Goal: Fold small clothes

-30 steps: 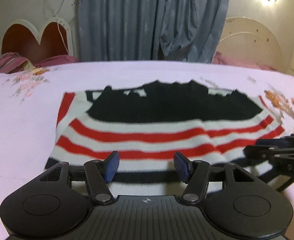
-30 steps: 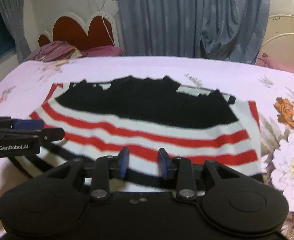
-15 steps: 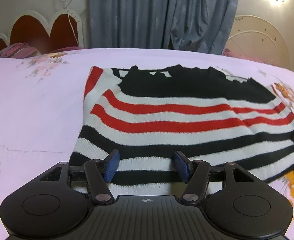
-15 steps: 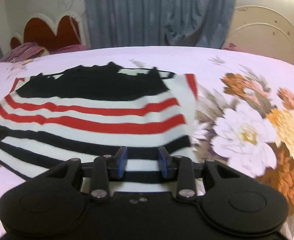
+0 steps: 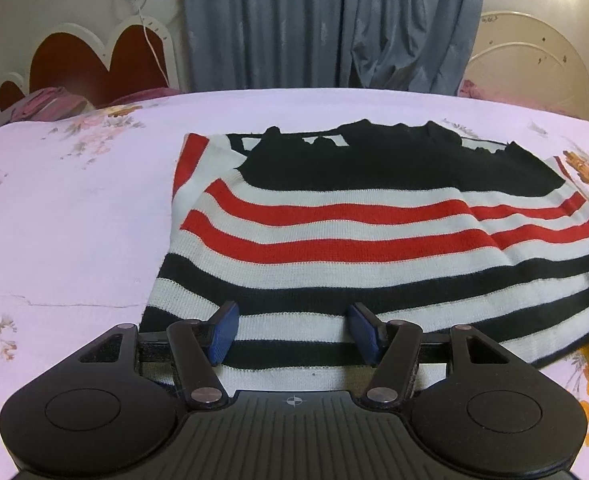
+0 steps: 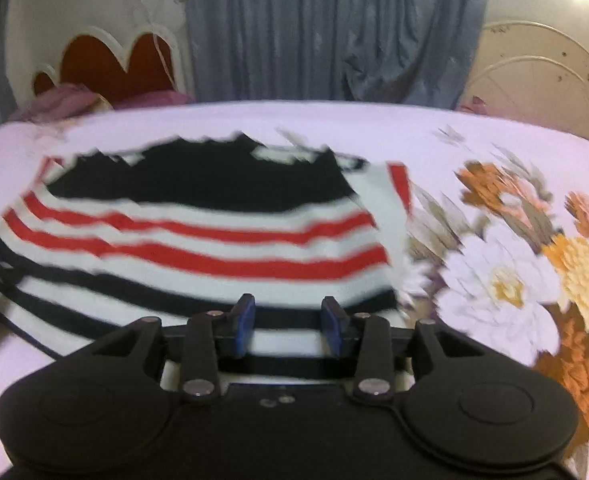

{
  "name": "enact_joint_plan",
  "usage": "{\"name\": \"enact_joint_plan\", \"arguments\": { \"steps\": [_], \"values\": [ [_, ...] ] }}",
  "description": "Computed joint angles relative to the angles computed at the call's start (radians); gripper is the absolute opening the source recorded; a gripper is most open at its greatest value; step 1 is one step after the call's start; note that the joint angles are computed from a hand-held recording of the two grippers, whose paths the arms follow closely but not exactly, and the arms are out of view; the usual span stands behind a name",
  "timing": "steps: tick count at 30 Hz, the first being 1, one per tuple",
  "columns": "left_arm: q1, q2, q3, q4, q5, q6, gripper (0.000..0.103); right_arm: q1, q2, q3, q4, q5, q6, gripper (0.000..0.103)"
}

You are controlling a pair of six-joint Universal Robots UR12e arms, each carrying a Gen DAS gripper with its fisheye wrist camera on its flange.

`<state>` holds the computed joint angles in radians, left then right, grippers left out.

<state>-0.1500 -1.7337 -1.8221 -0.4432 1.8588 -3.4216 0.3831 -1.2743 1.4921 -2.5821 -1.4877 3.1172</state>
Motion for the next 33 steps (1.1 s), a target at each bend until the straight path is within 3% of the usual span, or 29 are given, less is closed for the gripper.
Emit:
{"name": "enact_joint_plan", "arguments": {
  "steps": [6, 10, 13, 16, 22, 33],
  "values": [
    [-0.006, 0.008, 0.001, 0.045, -0.011, 0.028, 0.062, 0.04, 0.031, -0.049, 0.001, 0.062, -0.012, 0.037],
    [0.001, 0.016, -0.007, 0.042, -0.055, 0.049, 0.071, 0.066, 0.045, -0.068, 0.012, 0.075, 0.006, 0.037],
    [0.013, 0.016, -0.022, 0.009, -0.077, 0.053, 0.071, 0.09, 0.052, -0.07, 0.031, 0.043, -0.015, 0.037],
    [0.024, 0.023, -0.054, 0.068, -0.105, 0.069, 0.071, 0.109, 0.059, -0.07, 0.078, -0.018, -0.031, 0.037],
    [0.042, 0.047, -0.086, 0.094, -0.153, 0.09, 0.071, 0.118, 0.042, -0.037, 0.064, -0.064, -0.013, 0.038],
    [0.076, 0.099, -0.106, 0.04, -0.242, 0.011, 0.071, 0.127, 0.042, -0.063, 0.072, -0.086, 0.048, 0.044]
  ]
}}
